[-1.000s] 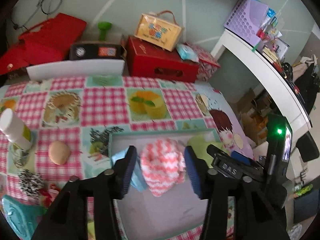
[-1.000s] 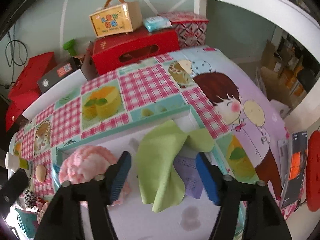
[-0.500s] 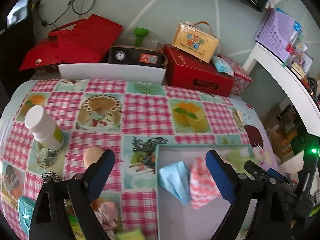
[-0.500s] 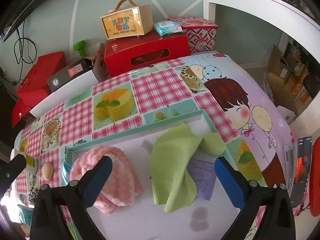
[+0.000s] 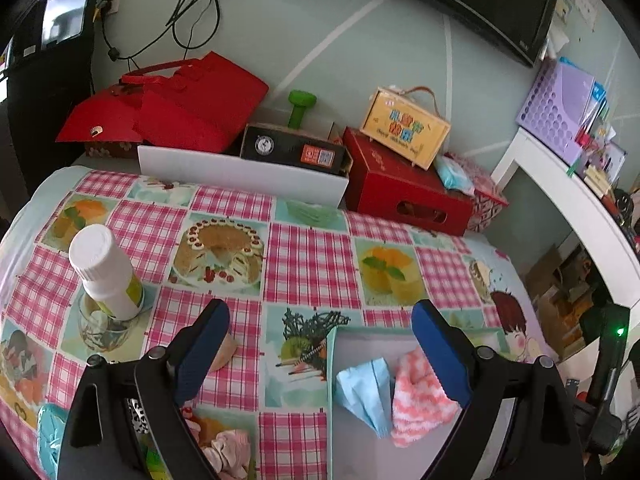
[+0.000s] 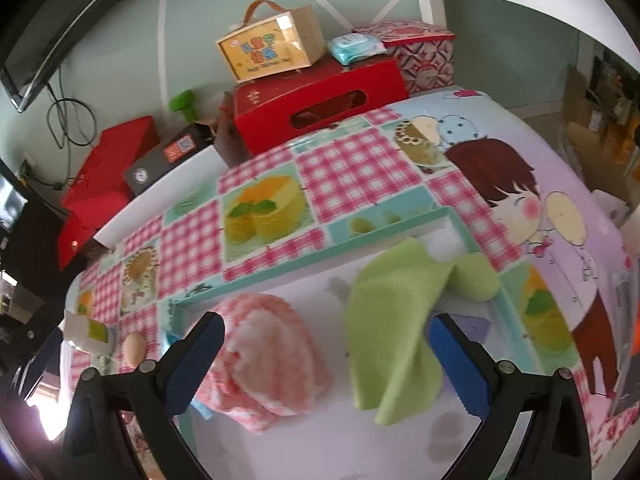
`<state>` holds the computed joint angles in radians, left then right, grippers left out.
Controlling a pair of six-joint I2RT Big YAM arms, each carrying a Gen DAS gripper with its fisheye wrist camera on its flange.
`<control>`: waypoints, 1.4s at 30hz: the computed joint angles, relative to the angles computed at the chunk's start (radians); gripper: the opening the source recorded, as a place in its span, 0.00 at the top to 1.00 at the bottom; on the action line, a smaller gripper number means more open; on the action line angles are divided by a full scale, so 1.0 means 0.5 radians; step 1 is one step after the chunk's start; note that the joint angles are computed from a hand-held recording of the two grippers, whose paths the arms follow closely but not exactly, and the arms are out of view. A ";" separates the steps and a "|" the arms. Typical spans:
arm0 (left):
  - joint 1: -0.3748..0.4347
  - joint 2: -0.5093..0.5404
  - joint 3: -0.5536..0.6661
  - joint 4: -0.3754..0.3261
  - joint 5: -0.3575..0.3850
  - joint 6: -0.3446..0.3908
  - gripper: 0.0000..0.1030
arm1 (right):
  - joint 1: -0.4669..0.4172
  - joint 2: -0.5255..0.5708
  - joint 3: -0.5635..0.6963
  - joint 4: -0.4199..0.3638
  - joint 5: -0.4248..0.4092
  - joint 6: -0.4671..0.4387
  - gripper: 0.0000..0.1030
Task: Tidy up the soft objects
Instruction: 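Move the left tool to the leopard scrunchie while the right tool reaches the pink fabric bundle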
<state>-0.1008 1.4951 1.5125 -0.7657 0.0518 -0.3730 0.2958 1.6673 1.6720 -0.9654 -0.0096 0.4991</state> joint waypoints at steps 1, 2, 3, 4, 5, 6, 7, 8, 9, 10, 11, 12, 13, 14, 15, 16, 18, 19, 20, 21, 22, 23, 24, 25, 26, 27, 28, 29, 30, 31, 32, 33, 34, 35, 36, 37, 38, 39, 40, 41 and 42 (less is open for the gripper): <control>0.005 -0.009 -0.011 0.022 -0.007 0.003 0.10 | 0.003 0.001 0.001 0.003 -0.002 -0.007 0.00; 0.008 -0.015 -0.017 0.033 -0.015 0.006 0.10 | 0.008 0.004 0.003 0.007 0.005 -0.019 0.00; 0.016 -0.024 -0.027 0.051 -0.023 0.011 0.10 | 0.014 0.007 0.006 0.012 0.001 -0.038 0.00; 0.024 -0.029 -0.034 0.062 -0.028 0.013 0.10 | 0.014 0.007 0.004 0.022 -0.006 -0.047 0.00; 0.031 -0.034 -0.040 0.068 -0.035 0.012 0.10 | 0.020 0.004 0.000 0.042 0.001 -0.060 0.00; 0.040 -0.038 -0.042 0.067 -0.044 0.011 0.10 | 0.030 -0.001 -0.002 0.063 0.027 -0.087 0.00; 0.051 -0.040 -0.041 0.059 -0.052 0.012 0.10 | 0.039 0.003 0.011 0.049 0.062 -0.101 0.00; 0.064 -0.044 -0.042 0.049 -0.059 0.012 0.10 | 0.043 0.005 0.018 0.044 0.085 -0.112 0.00; 0.077 -0.048 -0.044 0.041 -0.067 0.013 0.10 | 0.055 -0.002 0.012 0.070 0.131 -0.119 0.00; 0.097 -0.056 -0.048 0.033 -0.077 0.018 0.10 | 0.058 -0.003 0.013 0.079 0.143 -0.129 0.00; 0.110 -0.061 -0.050 0.024 -0.085 0.021 0.10 | 0.062 -0.003 0.015 0.087 0.145 -0.141 0.00; 0.126 -0.067 -0.050 0.010 -0.101 0.025 0.10 | 0.067 -0.003 0.015 0.098 0.144 -0.152 0.00; 0.143 -0.074 -0.049 -0.005 -0.125 0.027 0.10 | 0.071 -0.002 0.019 0.098 0.146 -0.161 0.00; 0.159 -0.081 -0.047 -0.025 -0.163 0.030 0.10 | 0.084 0.004 0.029 0.094 0.157 -0.176 0.00; 0.172 -0.087 -0.043 -0.046 -0.204 0.033 0.10 | 0.095 0.006 0.033 0.092 0.168 -0.186 0.00; 0.190 -0.095 -0.038 -0.071 -0.255 0.043 0.10 | 0.105 0.008 0.037 0.089 0.181 -0.195 0.00; 0.225 -0.114 -0.038 -0.102 -0.319 0.061 0.10 | 0.129 0.015 0.050 0.083 0.199 -0.216 0.00; 0.240 -0.122 -0.041 -0.109 -0.333 0.065 0.10 | 0.138 0.016 0.051 0.084 0.199 -0.225 0.00; 0.260 -0.133 -0.045 -0.120 -0.351 0.066 0.10 | 0.150 0.018 0.057 0.080 0.204 -0.232 0.00; 0.282 -0.140 -0.044 -0.140 -0.362 0.063 0.10 | 0.166 0.023 0.070 0.073 0.211 -0.240 0.00; 0.307 -0.146 -0.041 -0.164 -0.367 0.061 0.10 | 0.177 0.025 0.077 0.071 0.211 -0.243 0.00; 0.324 -0.152 -0.042 -0.183 -0.376 0.055 0.10 | 0.190 0.024 0.081 0.078 0.207 -0.244 0.00; 0.345 -0.155 -0.038 -0.206 -0.386 0.045 0.10 | 0.201 0.024 0.088 0.082 0.201 -0.246 0.00; 0.371 -0.160 -0.037 -0.232 -0.398 0.028 0.10 | 0.220 0.028 0.102 0.082 0.191 -0.256 0.00; 0.393 -0.163 -0.037 -0.254 -0.398 0.015 0.10 | 0.233 0.031 0.111 0.083 0.187 -0.265 0.00; 0.414 -0.165 -0.036 -0.278 -0.390 0.007 0.10 | 0.256 0.037 0.127 0.083 0.179 -0.281 0.00; 0.438 -0.163 -0.030 -0.309 -0.374 -0.002 0.10 | 0.276 0.045 0.143 0.075 0.174 -0.290 0.00; 0.456 -0.163 -0.031 -0.330 -0.361 -0.008 0.10 | 0.299 0.056 0.160 0.067 0.163 -0.307 0.00; 0.472 -0.160 -0.027 -0.353 -0.348 -0.016 0.10 | 0.330 0.071 0.184 0.060 0.143 -0.337 0.00; 0.491 -0.152 -0.020 -0.386 -0.336 -0.032 0.10 | 0.348 0.077 0.192 0.058 0.135 -0.351 0.00; 0.502 -0.147 -0.018 -0.410 -0.326 -0.050 0.10 | 0.372 0.091 0.212 0.048 0.121 -0.375 0.00; 0.519 -0.134 -0.008 -0.446 -0.300 -0.082 0.10 | 0.403 0.109 0.234 0.034 0.101 -0.409 0.00; 0.535 -0.126 -0.007 -0.469 -0.261 -0.112 0.10 | 0.422 0.115 0.238 0.031 0.095 -0.422 0.00; 0.547 -0.121 -0.010 -0.479 -0.224 -0.129 0.10 | 0.445 0.128 0.252 0.024 0.082 -0.439 0.00; 0.555 -0.116 -0.013 -0.489 -0.193 -0.137 0.10 | 0.468 0.142 0.262 0.018 0.058 -0.456 0.00; 0.553 -0.109 -0.012 -0.503 -0.190 -0.130 0.10 | 0.483 0.152 0.269 0.011 0.035 -0.467 0.00; 0.548 -0.102 -0.005 -0.519 -0.205 -0.117 0.10 | 0.501 0.167 0.282 -0.004 0.009 -0.478 0.00; 0.537 -0.092 0.005 -0.540 -0.229 -0.102 0.10 | 0.520 0.186 0.298 -0.026 -0.012 -0.486 0.00; 0.523 -0.077 0.018 -0.568 -0.258 -0.083 0.10 | 0.533 0.200 0.307 -0.040 -0.022 -0.491 0.00; 0.516 -0.068 0.025 -0.585 -0.267 -0.069 0.10 | 0.550 0.212 0.316 -0.059 -0.030 -0.500 0.00; 0.506 -0.053 0.036 -0.614 -0.271 -0.055 0.10 | 0.567 0.226 0.326 -0.077 -0.029 -0.518 0.00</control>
